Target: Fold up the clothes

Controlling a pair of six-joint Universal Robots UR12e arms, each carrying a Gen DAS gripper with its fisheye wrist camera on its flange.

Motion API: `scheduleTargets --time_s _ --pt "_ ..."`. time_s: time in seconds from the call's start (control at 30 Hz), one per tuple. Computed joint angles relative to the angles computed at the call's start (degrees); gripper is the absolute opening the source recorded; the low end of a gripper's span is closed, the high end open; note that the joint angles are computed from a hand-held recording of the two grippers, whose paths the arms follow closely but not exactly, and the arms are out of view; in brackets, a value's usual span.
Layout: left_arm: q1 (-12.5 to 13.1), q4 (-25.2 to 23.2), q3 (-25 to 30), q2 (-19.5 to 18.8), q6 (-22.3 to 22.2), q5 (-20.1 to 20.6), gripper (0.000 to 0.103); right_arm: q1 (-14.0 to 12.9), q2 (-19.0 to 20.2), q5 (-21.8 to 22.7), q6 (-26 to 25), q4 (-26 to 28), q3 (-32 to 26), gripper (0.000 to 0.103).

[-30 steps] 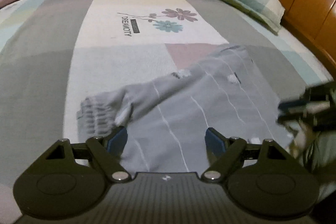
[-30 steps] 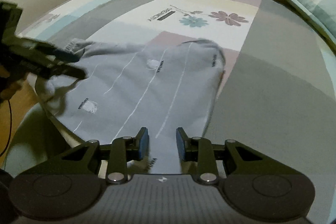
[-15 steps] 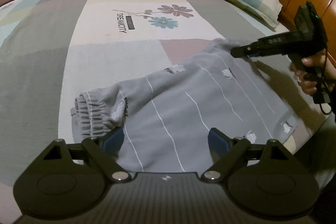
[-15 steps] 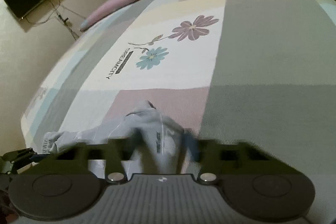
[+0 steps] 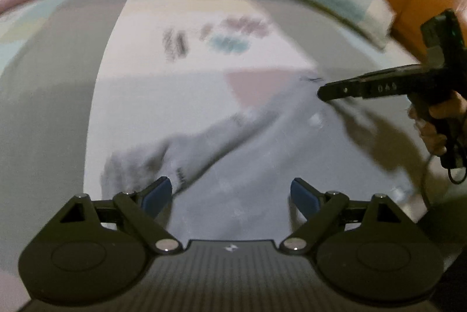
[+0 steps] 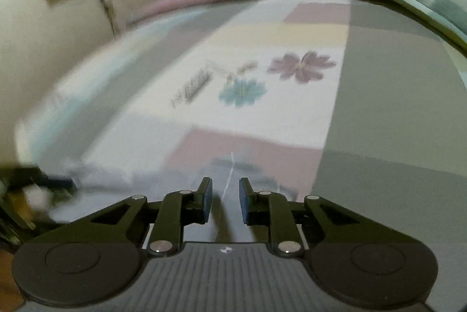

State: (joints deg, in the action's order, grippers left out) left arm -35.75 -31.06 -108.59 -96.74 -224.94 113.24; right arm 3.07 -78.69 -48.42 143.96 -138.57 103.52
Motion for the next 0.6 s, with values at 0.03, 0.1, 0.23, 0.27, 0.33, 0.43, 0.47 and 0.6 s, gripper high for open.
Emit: scheduleTargets --time_s 0.03,0.1,0.23,0.27,0.33,0.43,0.47,0.6 --pt "-0.04 -0.54 -0.25 0.13 -1.08 -0.01 0.088 0.44 0.30 -0.80 0.01 -1.39 0.39 0.024" --pt "-0.51 -0.99 -0.86 0.97 -1.83 -0.67 0.089 1.26 0.54 -2.60 0.14 -2.51 0.54 0.027" --pt "-1.58 -3.87 0.25 1.32 -0.10 0.98 0.089 1.41 -1.35 -1.66 -3.35 -3.20 1.25 0.028" --pt "-1.59 -3.21 0.45 1.16 0.57 1.40 0.089 1.46 -1.52 -1.26 -4.35 -2.89 1.40 0.030" --pt "-1.23 -1.50 0.66 0.74 1.78 1.21 0.089 1.82 -1.55 -1.47 -5.91 -0.91 1.26 0.037" --pt "-0.15 -4.31 1.61 -0.15 0.69 -0.25 0.089 1.84 -1.75 -2.33 -6.53 3.14 0.71 0.043" --pt "0.18 -6.36 2.03 -0.45 -0.18 -0.75 0.088 1.64 -2.00 -2.18 -6.29 3.83 0.66 0.042" --pt "-1.27 -6.95 2.17 -0.24 0.50 1.70 0.089 -0.64 -4.21 0.25 -7.59 6.31 1.32 0.043"
